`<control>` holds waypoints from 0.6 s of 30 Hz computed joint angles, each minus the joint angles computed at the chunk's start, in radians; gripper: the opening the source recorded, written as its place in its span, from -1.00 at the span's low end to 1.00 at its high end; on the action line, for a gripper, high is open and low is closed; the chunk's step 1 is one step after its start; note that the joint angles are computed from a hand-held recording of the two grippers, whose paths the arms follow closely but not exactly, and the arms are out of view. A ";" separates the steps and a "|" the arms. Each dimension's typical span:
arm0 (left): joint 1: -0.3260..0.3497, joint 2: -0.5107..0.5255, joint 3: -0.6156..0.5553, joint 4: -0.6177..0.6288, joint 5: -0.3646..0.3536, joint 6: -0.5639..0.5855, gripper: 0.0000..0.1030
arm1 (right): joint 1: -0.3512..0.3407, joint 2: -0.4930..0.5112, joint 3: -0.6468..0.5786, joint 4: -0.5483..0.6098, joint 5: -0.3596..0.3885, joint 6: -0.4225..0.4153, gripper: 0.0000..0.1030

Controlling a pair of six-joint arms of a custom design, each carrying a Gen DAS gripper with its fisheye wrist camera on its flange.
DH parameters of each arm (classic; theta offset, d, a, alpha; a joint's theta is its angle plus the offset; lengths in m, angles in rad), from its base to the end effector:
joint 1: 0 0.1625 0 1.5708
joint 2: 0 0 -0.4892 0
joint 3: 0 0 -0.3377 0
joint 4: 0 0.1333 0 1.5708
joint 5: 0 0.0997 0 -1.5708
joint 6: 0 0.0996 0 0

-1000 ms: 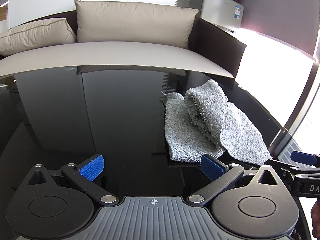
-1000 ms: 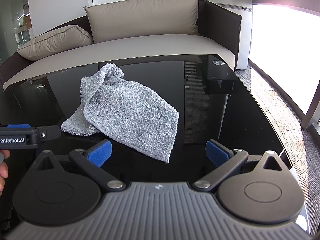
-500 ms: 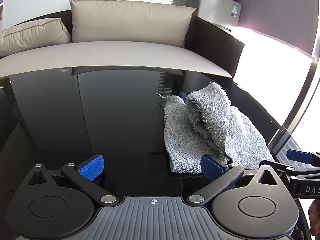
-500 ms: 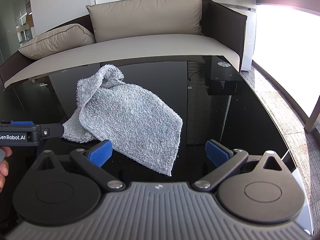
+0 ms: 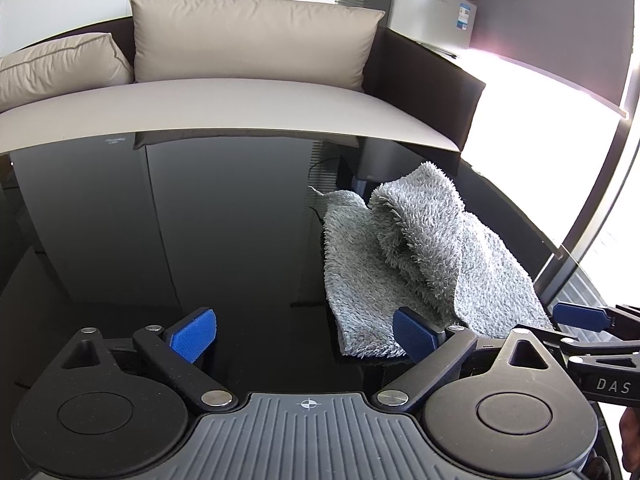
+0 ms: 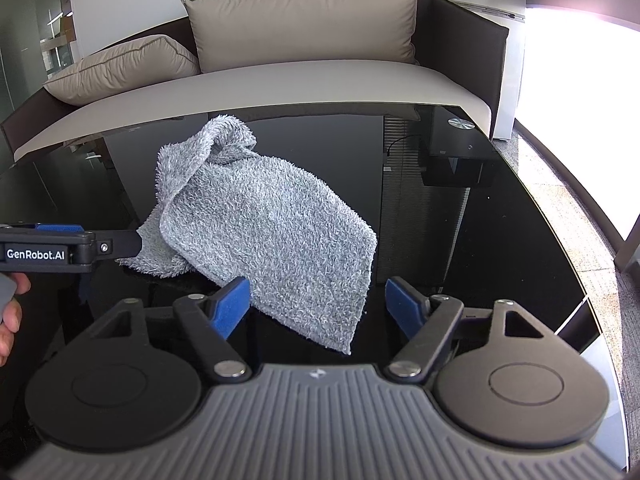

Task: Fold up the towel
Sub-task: 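Close the left gripper on the towel edge while the right gripper grasps another edge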

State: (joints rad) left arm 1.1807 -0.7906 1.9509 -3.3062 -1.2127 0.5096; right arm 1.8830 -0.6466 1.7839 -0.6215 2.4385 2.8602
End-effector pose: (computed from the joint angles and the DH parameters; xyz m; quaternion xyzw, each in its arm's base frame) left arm -0.0776 -0.6312 0.1765 0.3648 0.8717 -0.2684 0.1871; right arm 0.2202 -0.4955 0.0323 0.0269 -0.8116 0.4623 0.3562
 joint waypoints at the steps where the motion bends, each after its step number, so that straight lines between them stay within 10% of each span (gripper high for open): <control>1: 0.000 0.001 -0.001 0.001 0.001 0.001 0.82 | 0.000 0.000 0.000 -0.003 0.001 -0.008 0.19; 8: -0.001 0.004 0.002 -0.006 0.003 0.005 0.82 | 0.002 0.002 0.001 -0.016 0.007 -0.046 -0.63; 18: -0.009 0.013 0.014 -0.039 0.028 0.050 0.50 | 0.005 -0.024 0.045 -0.118 0.007 -0.063 -0.87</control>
